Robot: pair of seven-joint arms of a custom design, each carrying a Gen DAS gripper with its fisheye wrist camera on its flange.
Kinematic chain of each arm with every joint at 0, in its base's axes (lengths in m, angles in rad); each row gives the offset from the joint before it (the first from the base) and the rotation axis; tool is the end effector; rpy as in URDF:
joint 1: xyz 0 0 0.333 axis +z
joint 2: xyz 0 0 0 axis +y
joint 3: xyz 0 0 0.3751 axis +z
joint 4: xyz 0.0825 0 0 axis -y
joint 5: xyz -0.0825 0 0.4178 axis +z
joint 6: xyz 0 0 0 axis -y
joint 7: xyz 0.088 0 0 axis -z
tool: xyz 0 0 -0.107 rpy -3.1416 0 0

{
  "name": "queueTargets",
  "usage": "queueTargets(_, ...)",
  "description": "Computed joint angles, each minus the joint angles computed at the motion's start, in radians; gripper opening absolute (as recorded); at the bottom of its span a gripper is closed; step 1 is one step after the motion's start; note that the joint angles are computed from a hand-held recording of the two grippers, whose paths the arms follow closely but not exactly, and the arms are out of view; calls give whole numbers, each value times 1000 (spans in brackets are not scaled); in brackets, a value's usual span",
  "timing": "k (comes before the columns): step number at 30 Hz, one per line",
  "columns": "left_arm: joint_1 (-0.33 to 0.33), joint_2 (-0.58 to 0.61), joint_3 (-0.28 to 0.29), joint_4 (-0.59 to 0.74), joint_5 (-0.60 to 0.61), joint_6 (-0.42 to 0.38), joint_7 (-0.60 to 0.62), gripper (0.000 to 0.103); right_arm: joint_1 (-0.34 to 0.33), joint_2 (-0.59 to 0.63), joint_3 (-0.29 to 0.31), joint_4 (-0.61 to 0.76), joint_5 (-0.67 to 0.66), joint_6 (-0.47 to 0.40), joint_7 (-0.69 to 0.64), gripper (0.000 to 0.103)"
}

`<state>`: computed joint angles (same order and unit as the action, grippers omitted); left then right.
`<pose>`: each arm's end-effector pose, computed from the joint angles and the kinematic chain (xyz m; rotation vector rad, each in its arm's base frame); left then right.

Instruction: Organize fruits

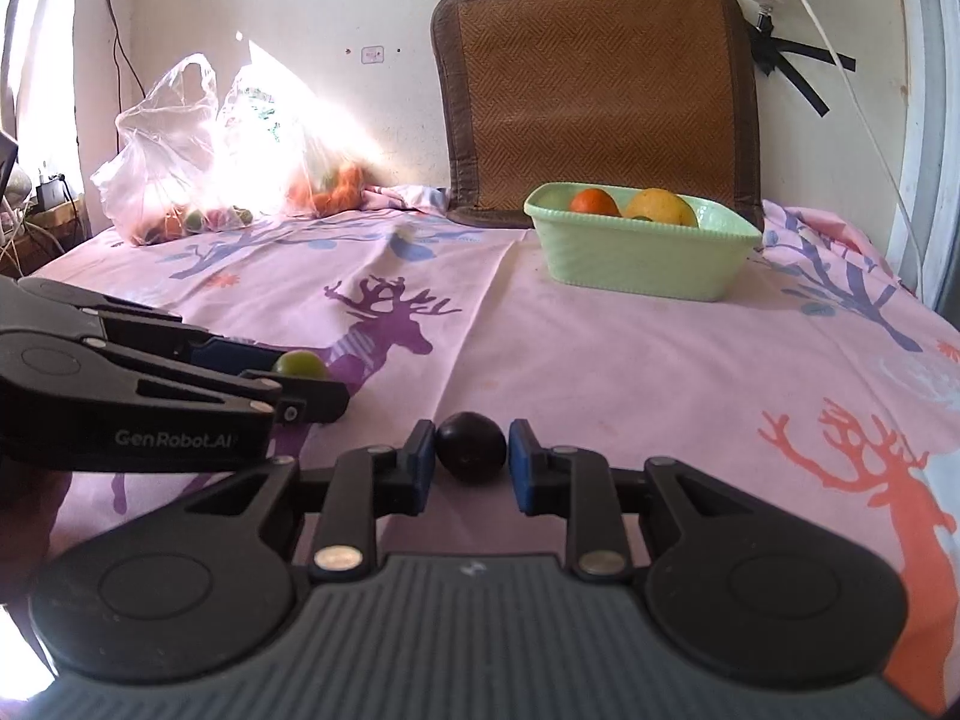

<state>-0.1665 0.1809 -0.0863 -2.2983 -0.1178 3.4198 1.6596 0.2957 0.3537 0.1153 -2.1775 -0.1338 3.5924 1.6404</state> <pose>0.5928 -0.1371 0.4162 -1.5118 1.8540 -0.9562 0.5917 0.2688 0.3872 -1.8230 1.1242 -0.6323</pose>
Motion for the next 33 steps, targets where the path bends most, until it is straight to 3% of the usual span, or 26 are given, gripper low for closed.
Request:
queueTargets(3, -120, 2, 94, 3, -118, 6, 98, 34, 9, 0, -6, -1, 10, -1, -10, 30)
queueTargets(5, -128, 3, 96, 4, -149, 8, 121, 35, 14, -1, -9, -3, 17, 1, -16, 30)
queueTargets(15, -57, 0, 30, -5, -129, 20, 96, 37, 54, -1, -34, -5, 81, 5, -76, 31)
queueTargets(33, 28, -1, -27, -12, 12, 22, -15, 43, 45, 0, -23, -5, 89, 7, -83, 32)
